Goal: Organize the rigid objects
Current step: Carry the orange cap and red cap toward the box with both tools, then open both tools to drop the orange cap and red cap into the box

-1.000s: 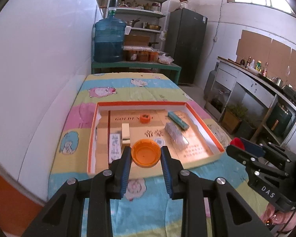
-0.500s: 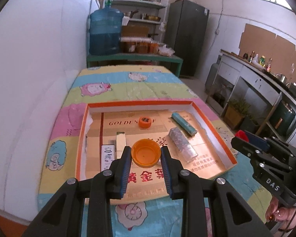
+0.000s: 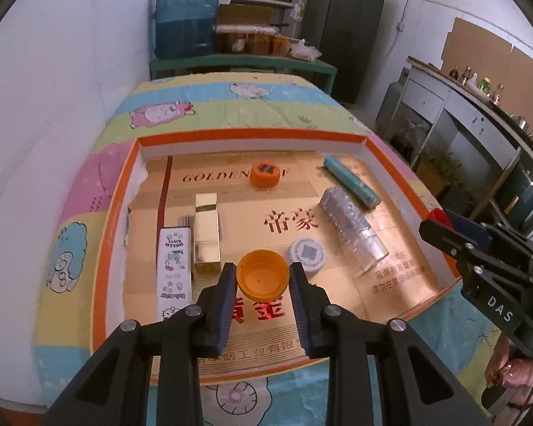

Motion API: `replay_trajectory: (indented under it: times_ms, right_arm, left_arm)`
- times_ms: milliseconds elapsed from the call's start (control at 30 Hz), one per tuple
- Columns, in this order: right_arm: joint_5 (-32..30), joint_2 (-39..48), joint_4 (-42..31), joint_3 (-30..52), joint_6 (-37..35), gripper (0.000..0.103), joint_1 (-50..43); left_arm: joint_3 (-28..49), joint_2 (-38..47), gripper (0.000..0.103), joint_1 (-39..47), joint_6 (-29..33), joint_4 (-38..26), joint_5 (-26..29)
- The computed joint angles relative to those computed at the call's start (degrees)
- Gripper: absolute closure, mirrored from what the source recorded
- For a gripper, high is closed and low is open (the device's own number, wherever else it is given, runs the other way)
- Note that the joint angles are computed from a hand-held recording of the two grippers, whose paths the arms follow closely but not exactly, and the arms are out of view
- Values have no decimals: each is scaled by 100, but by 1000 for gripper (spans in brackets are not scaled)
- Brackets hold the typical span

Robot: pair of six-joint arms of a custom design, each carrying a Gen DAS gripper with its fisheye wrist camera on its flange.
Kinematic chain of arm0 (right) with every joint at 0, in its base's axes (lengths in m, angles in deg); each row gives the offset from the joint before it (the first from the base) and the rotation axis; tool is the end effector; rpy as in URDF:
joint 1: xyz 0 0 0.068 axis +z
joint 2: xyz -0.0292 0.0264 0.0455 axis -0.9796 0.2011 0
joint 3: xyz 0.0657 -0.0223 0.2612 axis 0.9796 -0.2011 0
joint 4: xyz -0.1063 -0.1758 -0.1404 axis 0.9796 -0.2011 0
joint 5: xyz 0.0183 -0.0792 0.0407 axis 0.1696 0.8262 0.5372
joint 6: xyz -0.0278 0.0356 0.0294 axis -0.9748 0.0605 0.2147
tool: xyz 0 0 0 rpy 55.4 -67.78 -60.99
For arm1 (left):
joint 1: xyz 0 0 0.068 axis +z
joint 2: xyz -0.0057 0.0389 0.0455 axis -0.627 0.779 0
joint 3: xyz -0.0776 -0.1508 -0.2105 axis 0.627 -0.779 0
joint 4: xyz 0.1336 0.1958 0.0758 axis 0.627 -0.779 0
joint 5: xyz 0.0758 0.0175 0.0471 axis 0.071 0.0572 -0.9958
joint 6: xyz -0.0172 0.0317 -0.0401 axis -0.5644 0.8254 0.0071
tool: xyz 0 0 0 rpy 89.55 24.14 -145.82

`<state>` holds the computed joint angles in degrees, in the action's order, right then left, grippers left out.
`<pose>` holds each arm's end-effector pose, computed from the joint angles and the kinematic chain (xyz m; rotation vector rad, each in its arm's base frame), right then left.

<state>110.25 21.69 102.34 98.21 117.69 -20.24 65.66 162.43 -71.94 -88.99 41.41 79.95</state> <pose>0.1511 0.2046 0.0503 -0.1140 2.3431 0.0343 0.1885 -0.1189 0.0428 0.2822 2.4436 -0.2762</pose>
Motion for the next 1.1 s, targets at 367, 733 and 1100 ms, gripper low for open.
replay_trajectory:
  times_ms: [367, 733, 1100]
  right_arm:
    - [-526, 617, 54, 398, -275, 72, -350]
    - [-802, 833, 41, 540, -338, 72, -515]
    - [-821, 891, 27, 565, -315, 64, -499]
  left_arm:
    - [183, 462, 73, -9, 98, 33, 45]
    - [171, 528, 73, -15, 148, 92, 23]
    - [47, 544, 53, 90, 138, 343, 145]
